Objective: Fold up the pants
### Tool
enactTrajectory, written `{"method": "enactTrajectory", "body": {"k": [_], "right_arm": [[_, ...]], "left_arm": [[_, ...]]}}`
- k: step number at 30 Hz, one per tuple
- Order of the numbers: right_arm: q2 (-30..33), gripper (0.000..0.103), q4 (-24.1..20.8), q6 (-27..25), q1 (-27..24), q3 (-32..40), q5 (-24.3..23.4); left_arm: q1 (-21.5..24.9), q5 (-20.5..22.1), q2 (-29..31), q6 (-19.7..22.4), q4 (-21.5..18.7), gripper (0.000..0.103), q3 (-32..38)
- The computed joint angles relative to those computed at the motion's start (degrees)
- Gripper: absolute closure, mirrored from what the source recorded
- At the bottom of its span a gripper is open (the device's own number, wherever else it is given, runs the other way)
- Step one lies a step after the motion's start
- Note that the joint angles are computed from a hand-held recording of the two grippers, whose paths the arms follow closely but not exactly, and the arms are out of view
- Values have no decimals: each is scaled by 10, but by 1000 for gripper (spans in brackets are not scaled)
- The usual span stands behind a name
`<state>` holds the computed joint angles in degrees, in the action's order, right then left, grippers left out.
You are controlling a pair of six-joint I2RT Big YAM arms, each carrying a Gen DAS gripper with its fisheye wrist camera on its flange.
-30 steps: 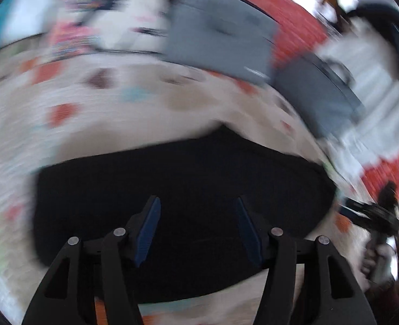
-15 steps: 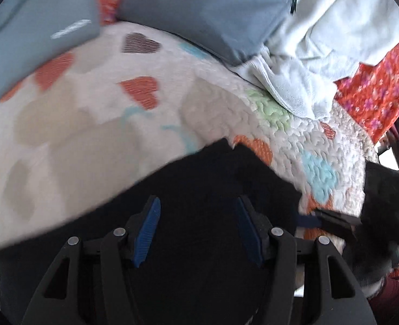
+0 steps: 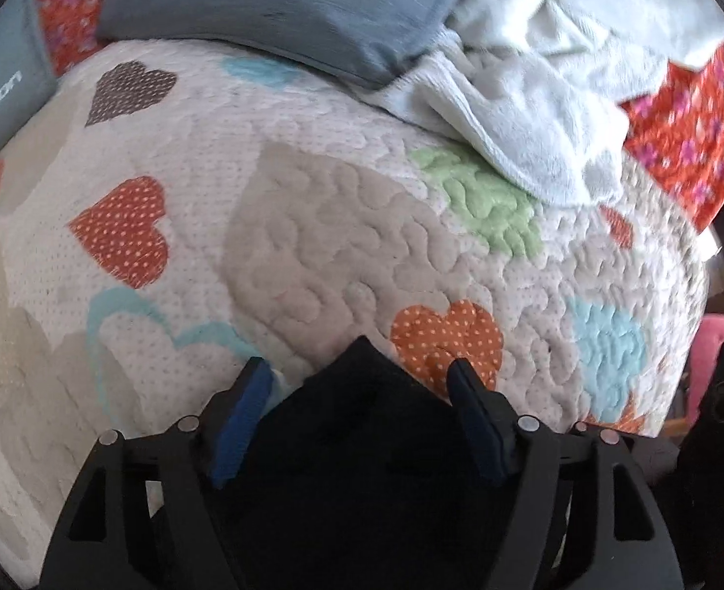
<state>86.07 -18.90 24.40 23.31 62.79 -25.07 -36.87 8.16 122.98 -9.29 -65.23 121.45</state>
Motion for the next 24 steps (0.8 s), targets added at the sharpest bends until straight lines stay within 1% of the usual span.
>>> {"method": "enactTrajectory", "body": {"k": [1,2,3,4,5,6,7,9,11,13,15,17,18,21,22,24], "right_arm": [[2,28,0,3,0,2,1],[5,44,-3,7,-1,5,-3],[10,53,-9,15,-4,9,-14],[13,64,-10,24,-7,11,-24],[15,65,-9,36,-9,11,-30],[14,66,-9,41,-9,11,-30],[13,69,-14,40,-8,14,-28],[7,71,-24,35,0,20,-22],[2,74,-34,28,11,29,-22],[-4,74,-45,15,27,40,-16],[-7,74,-63,-5,48,57,-6],[-2,74,-84,-25,73,80,4],[4,74,-95,-35,86,94,8],[25,74,-128,-62,123,131,8],[37,74,-141,-71,136,147,11],[66,74,-171,-93,165,183,22]], "left_arm": [[-3,-4,-1,4,-1,65,0],[-3,1,-2,5,-5,75,2],[-3,-2,-11,5,1,78,-8],[-3,-7,-20,5,8,83,-19],[-3,-9,-31,0,17,84,-33],[0,-7,-50,-15,36,84,-58],[3,-2,-68,-26,53,85,-81],[8,6,-111,-44,89,85,-134],[11,5,-147,-59,116,85,-178],[18,4,-187,-82,146,85,-222],[34,15,-238,-115,186,85,-283],[46,24,-275,-147,223,85,-333],[59,33,-309,-168,252,85,-379],[91,48,-370,-215,302,85,-465],[103,53,-391,-236,321,85,-498],[122,62,-425,-266,347,84,-550]]}}
